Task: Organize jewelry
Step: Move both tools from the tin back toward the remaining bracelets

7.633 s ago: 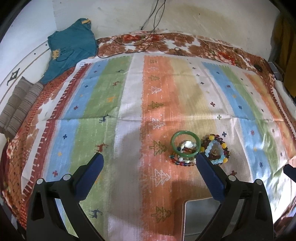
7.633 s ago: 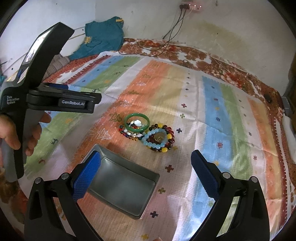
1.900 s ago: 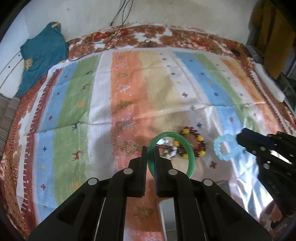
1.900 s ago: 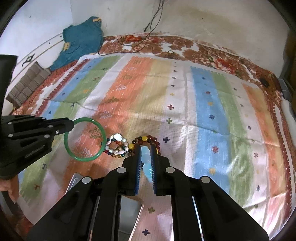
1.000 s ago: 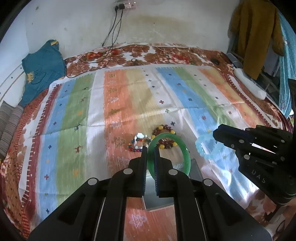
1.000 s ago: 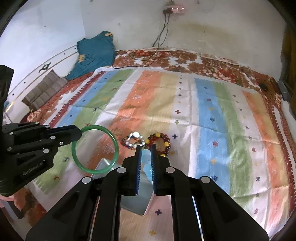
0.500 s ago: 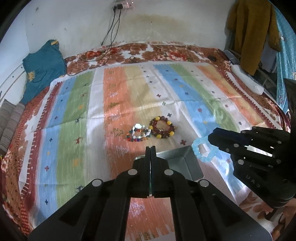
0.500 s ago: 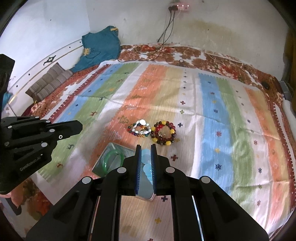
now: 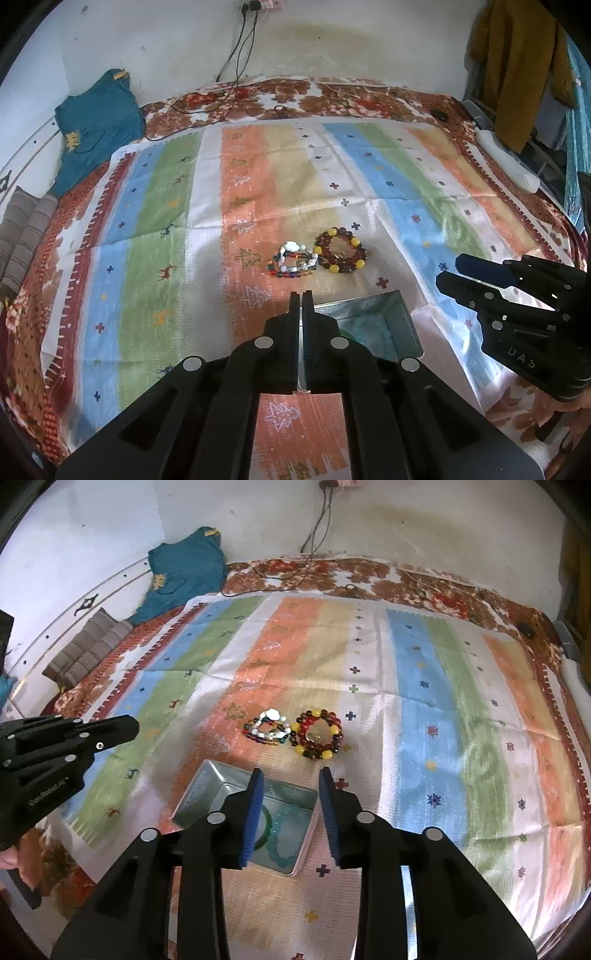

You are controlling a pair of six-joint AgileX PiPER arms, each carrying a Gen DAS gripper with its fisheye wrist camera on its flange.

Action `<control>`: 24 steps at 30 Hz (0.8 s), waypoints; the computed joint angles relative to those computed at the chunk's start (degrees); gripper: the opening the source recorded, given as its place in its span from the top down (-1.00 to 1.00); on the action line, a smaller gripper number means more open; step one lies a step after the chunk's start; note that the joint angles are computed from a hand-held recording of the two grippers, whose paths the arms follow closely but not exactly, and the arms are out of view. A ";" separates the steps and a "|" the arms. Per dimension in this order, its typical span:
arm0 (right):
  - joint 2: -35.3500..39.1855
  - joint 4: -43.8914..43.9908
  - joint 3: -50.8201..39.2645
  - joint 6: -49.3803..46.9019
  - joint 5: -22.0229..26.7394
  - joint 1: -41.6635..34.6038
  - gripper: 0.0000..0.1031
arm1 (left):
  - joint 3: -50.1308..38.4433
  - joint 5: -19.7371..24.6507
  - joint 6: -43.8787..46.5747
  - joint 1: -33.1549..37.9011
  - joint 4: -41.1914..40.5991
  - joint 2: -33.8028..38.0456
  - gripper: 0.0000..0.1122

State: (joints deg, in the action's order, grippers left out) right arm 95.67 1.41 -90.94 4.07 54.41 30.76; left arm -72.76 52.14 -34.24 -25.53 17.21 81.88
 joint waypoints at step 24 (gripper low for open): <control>7.46 -2.54 -6.79 0.43 3.44 -1.33 0.00 | -4.99 1.18 0.57 3.94 1.70 8.44 0.06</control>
State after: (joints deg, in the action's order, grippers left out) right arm 103.13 -1.13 -97.73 4.50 57.85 29.43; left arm -77.75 53.32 -33.67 -21.59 18.91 90.32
